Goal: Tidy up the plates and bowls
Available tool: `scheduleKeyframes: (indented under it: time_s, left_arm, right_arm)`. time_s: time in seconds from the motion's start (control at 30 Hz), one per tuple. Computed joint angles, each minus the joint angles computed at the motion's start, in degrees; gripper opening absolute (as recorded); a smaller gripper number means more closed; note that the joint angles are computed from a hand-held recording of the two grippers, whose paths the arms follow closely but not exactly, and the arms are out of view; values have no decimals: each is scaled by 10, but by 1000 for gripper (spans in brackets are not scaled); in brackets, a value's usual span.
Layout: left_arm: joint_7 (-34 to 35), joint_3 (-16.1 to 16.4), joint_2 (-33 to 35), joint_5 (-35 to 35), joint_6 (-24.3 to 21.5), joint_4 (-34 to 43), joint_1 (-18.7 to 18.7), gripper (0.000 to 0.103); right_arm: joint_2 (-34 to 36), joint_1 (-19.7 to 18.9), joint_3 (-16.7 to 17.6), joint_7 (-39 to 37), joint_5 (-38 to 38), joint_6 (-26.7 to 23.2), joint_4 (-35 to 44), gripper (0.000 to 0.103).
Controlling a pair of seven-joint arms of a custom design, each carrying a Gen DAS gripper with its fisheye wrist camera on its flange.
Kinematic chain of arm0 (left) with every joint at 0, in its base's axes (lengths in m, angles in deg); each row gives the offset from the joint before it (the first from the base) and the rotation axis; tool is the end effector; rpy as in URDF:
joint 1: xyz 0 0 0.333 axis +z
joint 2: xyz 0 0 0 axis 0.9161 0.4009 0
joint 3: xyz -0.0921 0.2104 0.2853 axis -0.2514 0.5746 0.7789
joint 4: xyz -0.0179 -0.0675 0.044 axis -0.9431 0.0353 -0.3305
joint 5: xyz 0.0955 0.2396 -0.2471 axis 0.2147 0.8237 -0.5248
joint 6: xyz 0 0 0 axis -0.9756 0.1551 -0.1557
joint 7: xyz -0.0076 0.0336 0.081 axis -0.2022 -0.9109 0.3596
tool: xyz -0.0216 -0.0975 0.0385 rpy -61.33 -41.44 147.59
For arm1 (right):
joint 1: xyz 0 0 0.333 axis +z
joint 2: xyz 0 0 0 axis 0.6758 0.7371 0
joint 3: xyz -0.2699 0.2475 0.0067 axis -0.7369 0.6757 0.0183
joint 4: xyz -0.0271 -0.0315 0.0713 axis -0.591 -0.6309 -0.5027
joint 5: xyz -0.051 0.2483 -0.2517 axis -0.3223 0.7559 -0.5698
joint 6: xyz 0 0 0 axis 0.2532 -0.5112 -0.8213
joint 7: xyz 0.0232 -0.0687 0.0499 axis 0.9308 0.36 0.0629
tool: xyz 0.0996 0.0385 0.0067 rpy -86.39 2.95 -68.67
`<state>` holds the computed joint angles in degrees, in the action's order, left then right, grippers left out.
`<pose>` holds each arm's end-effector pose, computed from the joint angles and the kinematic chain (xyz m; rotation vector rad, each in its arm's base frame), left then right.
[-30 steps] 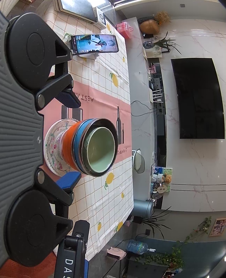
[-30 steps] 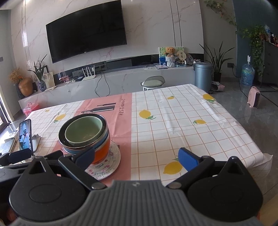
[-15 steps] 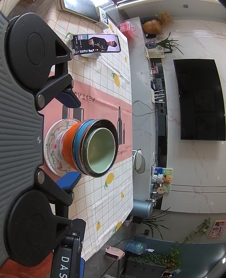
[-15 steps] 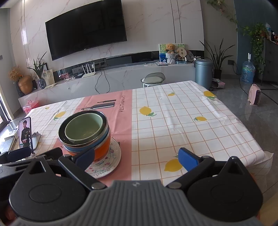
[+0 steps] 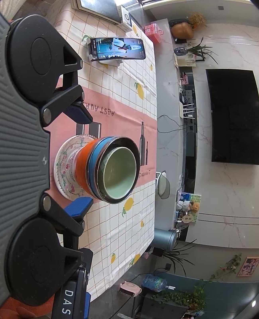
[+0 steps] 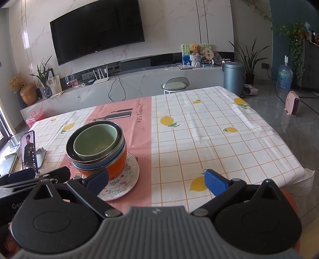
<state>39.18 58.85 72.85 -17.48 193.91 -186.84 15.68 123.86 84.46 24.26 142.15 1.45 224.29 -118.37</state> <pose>0.6265 -0.3576 0.4605 -1.4561 1.8802 -1.0380 0.6030 0.4610 0.4888 -1.3638 1.9276 -0.8102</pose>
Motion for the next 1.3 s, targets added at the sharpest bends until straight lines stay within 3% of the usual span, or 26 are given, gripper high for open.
scheduleKeyframes:
  time_s: [1.3]
  left_arm:
    - [-40,7,-6,43,-11,-7,0,97]
  right_arm:
    - [8,-1,3,-18,34,3,6,100]
